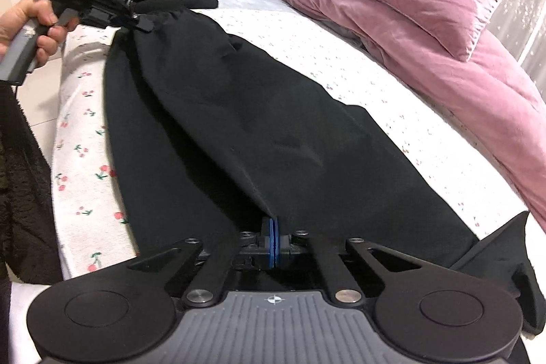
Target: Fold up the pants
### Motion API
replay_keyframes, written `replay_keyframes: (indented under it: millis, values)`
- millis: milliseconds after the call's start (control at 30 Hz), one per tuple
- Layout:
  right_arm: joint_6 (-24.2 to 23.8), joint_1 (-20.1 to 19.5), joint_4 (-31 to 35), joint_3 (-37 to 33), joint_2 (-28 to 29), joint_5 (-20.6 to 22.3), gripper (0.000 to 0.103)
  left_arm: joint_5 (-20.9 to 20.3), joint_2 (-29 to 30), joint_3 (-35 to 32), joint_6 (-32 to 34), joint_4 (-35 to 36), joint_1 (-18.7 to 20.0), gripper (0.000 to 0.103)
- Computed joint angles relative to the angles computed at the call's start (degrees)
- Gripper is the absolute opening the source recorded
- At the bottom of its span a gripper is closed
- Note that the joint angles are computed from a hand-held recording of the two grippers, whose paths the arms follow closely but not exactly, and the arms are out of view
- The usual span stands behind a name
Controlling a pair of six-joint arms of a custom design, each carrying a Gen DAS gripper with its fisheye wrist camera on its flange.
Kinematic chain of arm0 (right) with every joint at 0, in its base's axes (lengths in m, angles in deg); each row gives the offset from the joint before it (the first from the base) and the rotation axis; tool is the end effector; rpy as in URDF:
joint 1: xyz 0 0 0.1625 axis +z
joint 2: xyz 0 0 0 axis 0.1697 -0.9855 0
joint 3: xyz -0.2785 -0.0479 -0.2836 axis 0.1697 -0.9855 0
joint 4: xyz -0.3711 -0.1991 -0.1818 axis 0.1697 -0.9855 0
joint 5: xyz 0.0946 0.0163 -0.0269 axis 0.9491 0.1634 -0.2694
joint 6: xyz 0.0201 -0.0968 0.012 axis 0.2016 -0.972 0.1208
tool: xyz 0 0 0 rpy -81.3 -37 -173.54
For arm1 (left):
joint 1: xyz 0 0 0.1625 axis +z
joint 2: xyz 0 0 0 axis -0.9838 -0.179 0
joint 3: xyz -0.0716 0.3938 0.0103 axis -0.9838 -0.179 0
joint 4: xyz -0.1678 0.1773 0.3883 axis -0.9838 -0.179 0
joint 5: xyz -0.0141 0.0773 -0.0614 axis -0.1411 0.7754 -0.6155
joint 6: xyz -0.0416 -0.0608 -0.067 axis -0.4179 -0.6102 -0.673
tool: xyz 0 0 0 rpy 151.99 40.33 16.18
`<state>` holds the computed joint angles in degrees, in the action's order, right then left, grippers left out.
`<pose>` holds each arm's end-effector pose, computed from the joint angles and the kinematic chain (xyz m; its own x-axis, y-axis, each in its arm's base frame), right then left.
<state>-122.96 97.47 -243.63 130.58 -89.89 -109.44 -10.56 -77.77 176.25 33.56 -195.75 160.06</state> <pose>0.2630 -0.5487 0.0388 -0.3547 -0.6070 0.7112 -0.8972 0.4350 -0.0762 0.0727 -0.5799 0.3345 -0.9578 -0.0895 -0.2730 0.1898 0.5163 -0.8351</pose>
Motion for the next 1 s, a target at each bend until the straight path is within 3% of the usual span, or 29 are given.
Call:
replay_keyframes:
  millis: [133, 200, 300, 400, 500, 633, 767, 800, 833, 900, 1000]
  values:
    - [1.13, 0.07, 2.66, 1.36, -2.16, 2.31, 0.000, -1.89, -0.64, 1.82, 5.73, -7.54, -0.37, 0.000]
    - [1.90, -0.10, 4.47, 1.96, -3.31, 3.98, 0.000, 1.61, -0.46, 2.10, 8.74, -8.76, -1.42, 0.000]
    - [2.95, -0.01, 7.38, 2.29, -4.15, 5.22, 0.000, 11.22, 0.21, 1.88, 9.71, -6.61, -3.31, 0.006]
    - [3.36, 0.47, 9.82, 1.75, -3.66, 4.02, 0.000, 17.12, 1.22, 1.14, 10.20, -5.24, -4.12, 0.012]
    - [4.26, 0.67, 12.44, 1.34, -3.45, 3.04, 0.000, 18.65, 0.83, 0.87, 8.27, -2.23, -3.85, 0.012]
    - [6.00, 0.62, 15.24, 1.20, -3.95, 3.36, 0.001, 21.58, 1.28, 1.34, 9.63, -3.46, -4.46, 0.012]
    - [10.52, 0.06, 19.72, 1.07, -5.77, 5.66, 0.012, 23.84, 1.94, 0.81, 12.34, -1.57, -5.05, 0.013]
    - [12.09, -0.18, 20.90, 1.22, -6.77, 6.76, 0.017, 23.52, 1.50, 0.87, 12.30, -0.84, -5.15, 0.019]
    - [13.11, -0.36, 21.09, 1.42, -7.40, 7.70, 0.028, 22.35, 0.48, 1.25, 11.50, -0.07, -5.10, 0.026]
    - [15.62, -0.87, 20.65, 2.15, -9.08, 9.62, 0.039, 19.95, -1.36, 2.34, 10.91, -0.55, -4.99, 0.069]
    - [18.64, -1.54, 18.67, 3.17, -10.88, 10.59, 0.039, 18.90, -2.25, 3.48, 13.37, -3.57, -5.78, 0.071]
